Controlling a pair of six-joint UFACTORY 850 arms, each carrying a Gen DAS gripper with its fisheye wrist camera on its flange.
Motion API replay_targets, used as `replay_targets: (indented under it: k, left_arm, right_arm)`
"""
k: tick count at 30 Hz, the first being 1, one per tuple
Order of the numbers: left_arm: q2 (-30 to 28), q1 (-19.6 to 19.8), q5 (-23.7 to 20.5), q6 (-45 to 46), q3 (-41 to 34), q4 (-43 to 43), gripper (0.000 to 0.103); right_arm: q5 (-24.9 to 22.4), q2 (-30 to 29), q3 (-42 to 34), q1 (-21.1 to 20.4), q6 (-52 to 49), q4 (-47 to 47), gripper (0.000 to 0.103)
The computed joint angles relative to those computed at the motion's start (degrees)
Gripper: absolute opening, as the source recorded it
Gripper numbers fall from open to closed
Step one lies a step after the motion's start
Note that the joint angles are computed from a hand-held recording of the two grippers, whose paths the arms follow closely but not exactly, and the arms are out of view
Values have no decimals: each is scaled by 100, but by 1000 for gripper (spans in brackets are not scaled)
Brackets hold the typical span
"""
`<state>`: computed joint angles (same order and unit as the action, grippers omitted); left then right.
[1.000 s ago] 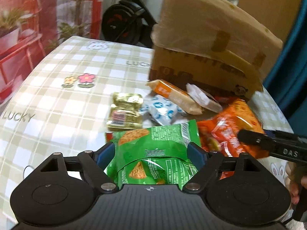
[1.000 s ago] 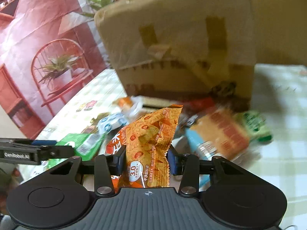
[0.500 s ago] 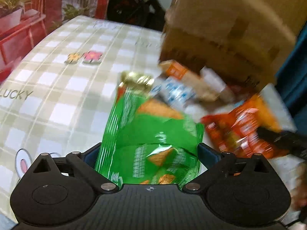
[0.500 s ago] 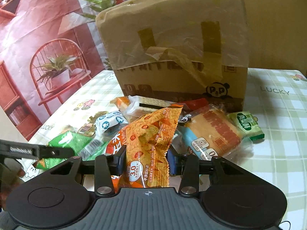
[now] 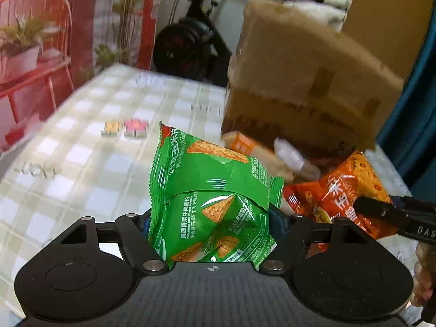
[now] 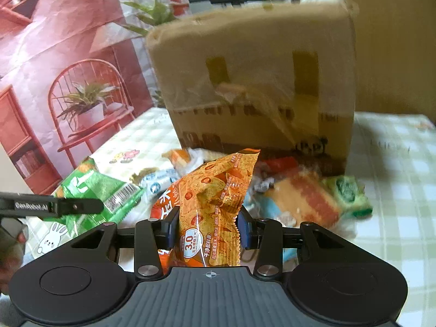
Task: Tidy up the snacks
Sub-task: 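Lift both bags over the box and open both tools to drop them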
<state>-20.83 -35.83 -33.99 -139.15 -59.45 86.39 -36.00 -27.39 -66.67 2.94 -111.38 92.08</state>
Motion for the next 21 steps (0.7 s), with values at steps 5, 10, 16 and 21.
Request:
replay_targets:
  k: [5,10,16,21]
  left_arm:
    - [107,-67,-629,245,-190,197,78]
    - [113,-16,-1111,688,-588,477,78]
    - [-156,150,-1361,1144,-1344,804,78]
    - [-534,258,-1477,1620,-2134,1094,79]
  right_arm:
    - [-189,270,38,-57,-852,673,39]
    - [-482,387,-257,-174,-1185,1217,39]
    - [-532,250,-996,-261,-1356,1665,39]
    - [-339,-108,-1816,-262,-1738,2087,39]
